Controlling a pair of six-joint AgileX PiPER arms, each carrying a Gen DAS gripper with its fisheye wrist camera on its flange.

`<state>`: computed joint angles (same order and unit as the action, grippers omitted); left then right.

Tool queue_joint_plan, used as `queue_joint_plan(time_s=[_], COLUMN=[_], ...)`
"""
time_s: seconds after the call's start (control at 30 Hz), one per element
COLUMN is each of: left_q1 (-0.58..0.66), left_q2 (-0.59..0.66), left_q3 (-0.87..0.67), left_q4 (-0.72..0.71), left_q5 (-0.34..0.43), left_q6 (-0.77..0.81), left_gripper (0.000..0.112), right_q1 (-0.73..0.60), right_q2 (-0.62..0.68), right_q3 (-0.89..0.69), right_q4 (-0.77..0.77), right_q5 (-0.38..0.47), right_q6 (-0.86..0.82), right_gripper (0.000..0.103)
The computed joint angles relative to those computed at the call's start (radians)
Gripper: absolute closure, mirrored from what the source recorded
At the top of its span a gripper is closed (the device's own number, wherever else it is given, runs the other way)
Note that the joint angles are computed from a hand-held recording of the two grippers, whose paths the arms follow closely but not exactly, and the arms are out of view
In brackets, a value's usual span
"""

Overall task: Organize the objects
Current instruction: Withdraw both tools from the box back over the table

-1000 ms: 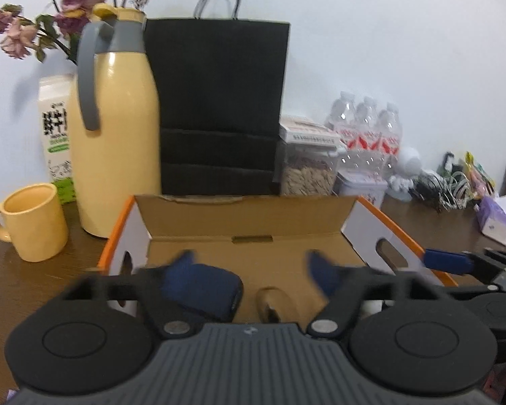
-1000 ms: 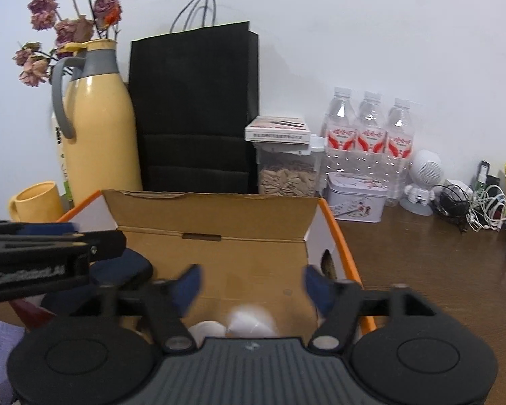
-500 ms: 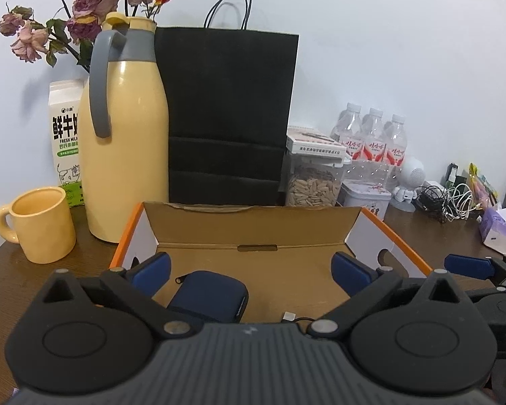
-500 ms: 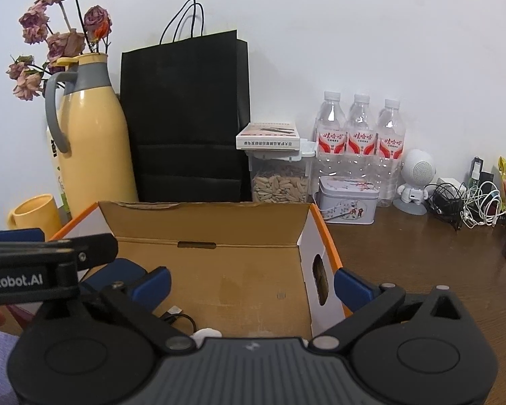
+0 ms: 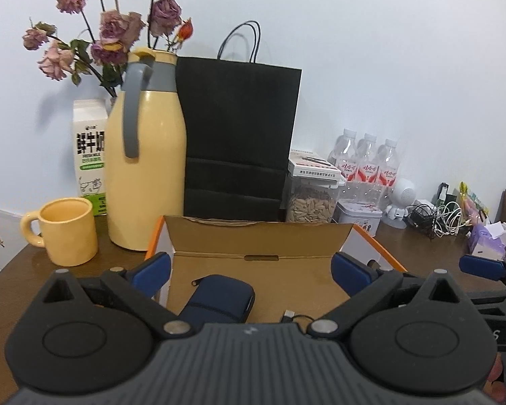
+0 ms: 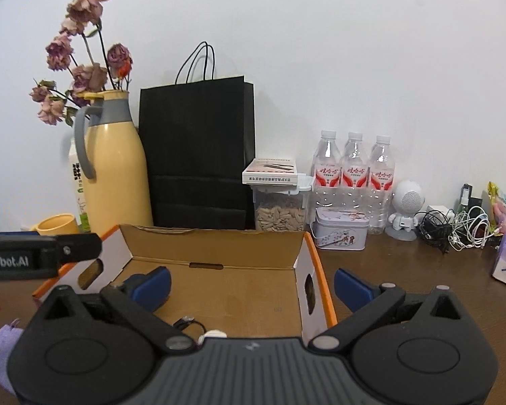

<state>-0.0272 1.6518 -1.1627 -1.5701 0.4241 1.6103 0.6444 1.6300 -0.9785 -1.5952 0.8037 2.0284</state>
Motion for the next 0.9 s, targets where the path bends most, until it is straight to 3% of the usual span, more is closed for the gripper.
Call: queue_joint_plan(time_s=[0.4,0.9], left_q1=[0.162,0.371], left_q2=[-0.131,-0.152], left_q3=[0.184,0.289], left_q4=[0.049,0.156], left_q5=[0.092,0.157], left_q6=[0.037,0.087], left_gripper=[0.009,0.009], right_q1=[0.145,0.22], right_q2=[-0.111,-0.156], right_q3=[0.197,0.352], right_q4=[0.089,0.125], right_q5=[0.103,0.049], right_q6=[0.051,0.044], right_gripper=[0.0,0.0])
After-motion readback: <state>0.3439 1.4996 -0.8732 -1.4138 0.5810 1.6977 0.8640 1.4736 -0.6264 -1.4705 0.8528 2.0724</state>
